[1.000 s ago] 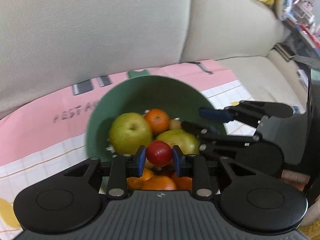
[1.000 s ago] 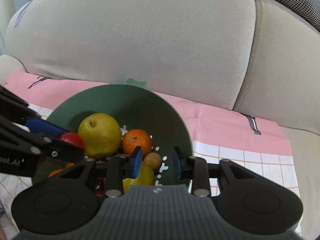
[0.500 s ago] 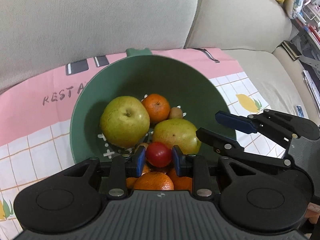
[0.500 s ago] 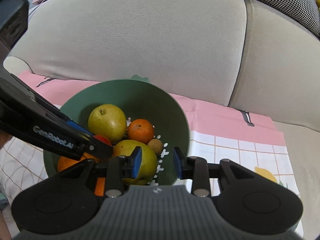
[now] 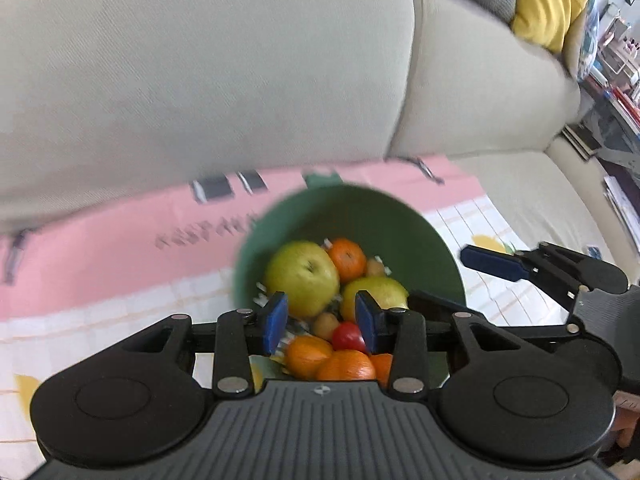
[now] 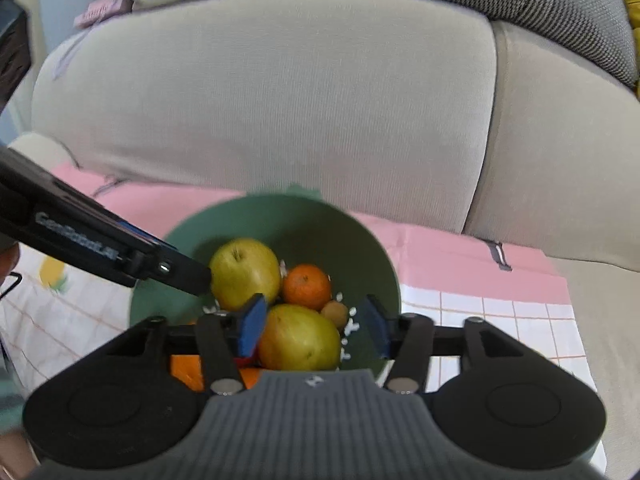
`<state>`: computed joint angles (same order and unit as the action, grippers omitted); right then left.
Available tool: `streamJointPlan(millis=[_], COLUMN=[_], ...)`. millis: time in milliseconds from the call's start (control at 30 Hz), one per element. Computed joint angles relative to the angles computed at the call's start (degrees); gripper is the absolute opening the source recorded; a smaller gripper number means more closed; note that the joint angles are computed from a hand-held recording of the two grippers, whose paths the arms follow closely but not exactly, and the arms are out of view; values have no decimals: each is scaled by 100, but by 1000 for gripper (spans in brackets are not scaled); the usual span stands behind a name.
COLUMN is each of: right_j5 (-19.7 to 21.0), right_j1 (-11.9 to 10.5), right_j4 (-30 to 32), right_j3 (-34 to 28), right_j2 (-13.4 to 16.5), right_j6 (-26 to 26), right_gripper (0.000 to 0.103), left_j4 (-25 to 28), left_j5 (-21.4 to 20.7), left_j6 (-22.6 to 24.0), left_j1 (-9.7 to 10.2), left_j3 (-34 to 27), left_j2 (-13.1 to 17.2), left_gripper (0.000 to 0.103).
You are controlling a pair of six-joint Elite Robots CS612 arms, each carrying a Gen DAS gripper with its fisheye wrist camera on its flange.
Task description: Organize fruits
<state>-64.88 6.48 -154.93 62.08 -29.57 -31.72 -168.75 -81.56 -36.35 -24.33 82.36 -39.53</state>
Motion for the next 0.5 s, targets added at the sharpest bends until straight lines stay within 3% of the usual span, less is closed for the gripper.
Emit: streamJointPlan(millis=[200, 367, 500], right_j5=[383, 709, 642], right_j1=[9, 37, 92], right_j4=[-139, -225, -949], right_j3=[274, 613, 1077], right_j2=[-260, -543, -798], right_j6=[439, 489, 601], right_gripper=[76, 78, 78], left_j4=[-63, -367, -566], left_j5=[1506, 2230, 2721], left_j6=[559, 464, 505], left_j1=[-282, -463, -600], left_j3=[510, 1005, 1348], left_j2=[-455, -787, -988], left_gripper=[49, 55, 55])
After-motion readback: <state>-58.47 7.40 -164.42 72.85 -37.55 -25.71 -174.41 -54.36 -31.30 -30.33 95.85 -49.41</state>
